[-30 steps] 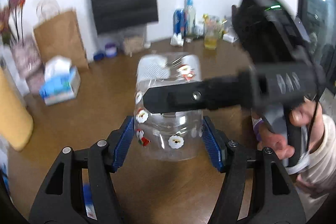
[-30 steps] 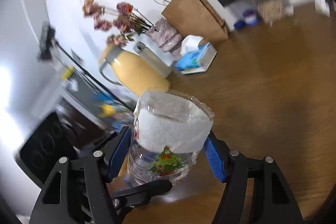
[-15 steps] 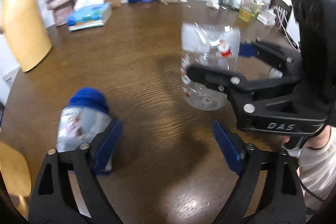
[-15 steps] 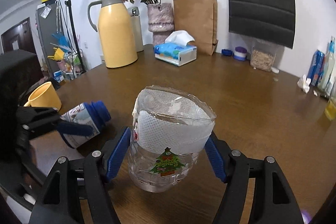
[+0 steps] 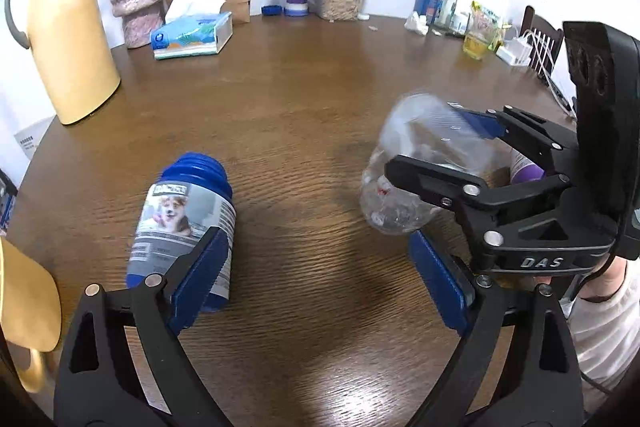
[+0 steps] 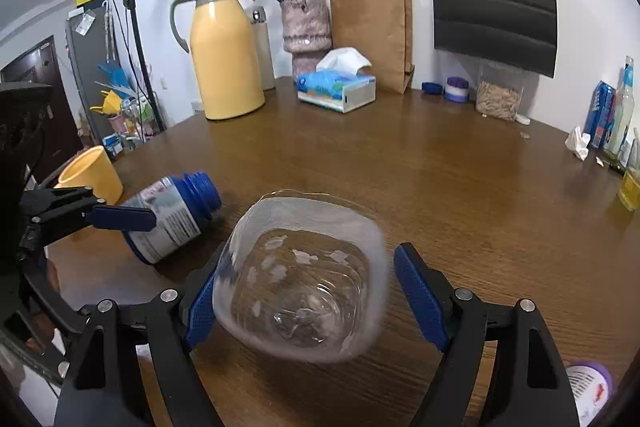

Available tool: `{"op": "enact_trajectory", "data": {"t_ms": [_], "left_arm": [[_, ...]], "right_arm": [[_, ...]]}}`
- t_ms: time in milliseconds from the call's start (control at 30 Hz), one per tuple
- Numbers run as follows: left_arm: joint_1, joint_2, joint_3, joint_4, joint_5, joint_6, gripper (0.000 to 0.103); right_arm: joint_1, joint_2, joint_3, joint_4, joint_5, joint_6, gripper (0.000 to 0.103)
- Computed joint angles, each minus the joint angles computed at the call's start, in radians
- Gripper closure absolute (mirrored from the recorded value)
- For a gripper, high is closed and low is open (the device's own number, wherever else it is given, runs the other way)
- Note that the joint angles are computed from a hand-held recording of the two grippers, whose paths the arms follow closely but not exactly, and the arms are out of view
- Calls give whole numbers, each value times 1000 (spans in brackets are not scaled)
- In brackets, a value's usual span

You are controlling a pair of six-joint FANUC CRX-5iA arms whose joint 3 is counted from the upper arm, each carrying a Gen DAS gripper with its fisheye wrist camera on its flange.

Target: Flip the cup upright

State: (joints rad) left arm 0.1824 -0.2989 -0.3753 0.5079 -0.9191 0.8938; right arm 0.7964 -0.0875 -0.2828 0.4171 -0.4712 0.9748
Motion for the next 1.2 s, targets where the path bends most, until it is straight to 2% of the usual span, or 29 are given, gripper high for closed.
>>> {"op": "enact_trajectory", "data": {"t_ms": [133,167,233,333,467,533,633,700,733,800,900,967,1067,1200], "left_arm": [[1,-48,-25,-5,48,28,12],[-1,-89,-53,-3,92,31,11],[-1,-156,-107,12,162,29,1],[14,-277,-196,49,228,27,0],[32,-440,-269,8,239,84,0],[51,-540,-322,32,243,69,0],[127,-677,-379,78,157,85,0],[222,-773,-426,160,60,39,0],[262,-807,-437,179,16,32,0],[347,-853,-454,219,-80,-6,0],[346,-868,-449,176,-58,30,0],[385,-877,-468,246,-82,-17,0],[385,-884,-469,241,-77,-28,0],[501,-929,-502,348,-160,-100,0]], "right_arm": [[14,-52,-29,50,-29,-59,19],[21,-72,-42,70,-39,-83,19],[40,-135,-102,147,-54,-169,19],[93,-237,-193,268,-119,-325,19],[206,-366,-307,422,-250,-556,19],[317,-439,-379,552,-381,-720,19],[533,-510,-476,690,-603,-959,19],[668,-534,-511,714,-722,-1035,19],[700,-539,-519,720,-744,-1051,19],[731,-548,-526,723,-737,-1050,19],[759,-539,-534,753,-742,-1074,19],[774,-524,-538,771,-753,-1103,19],[785,-511,-533,763,-758,-1108,19],[785,-511,-534,772,-759,-1113,19]]}}
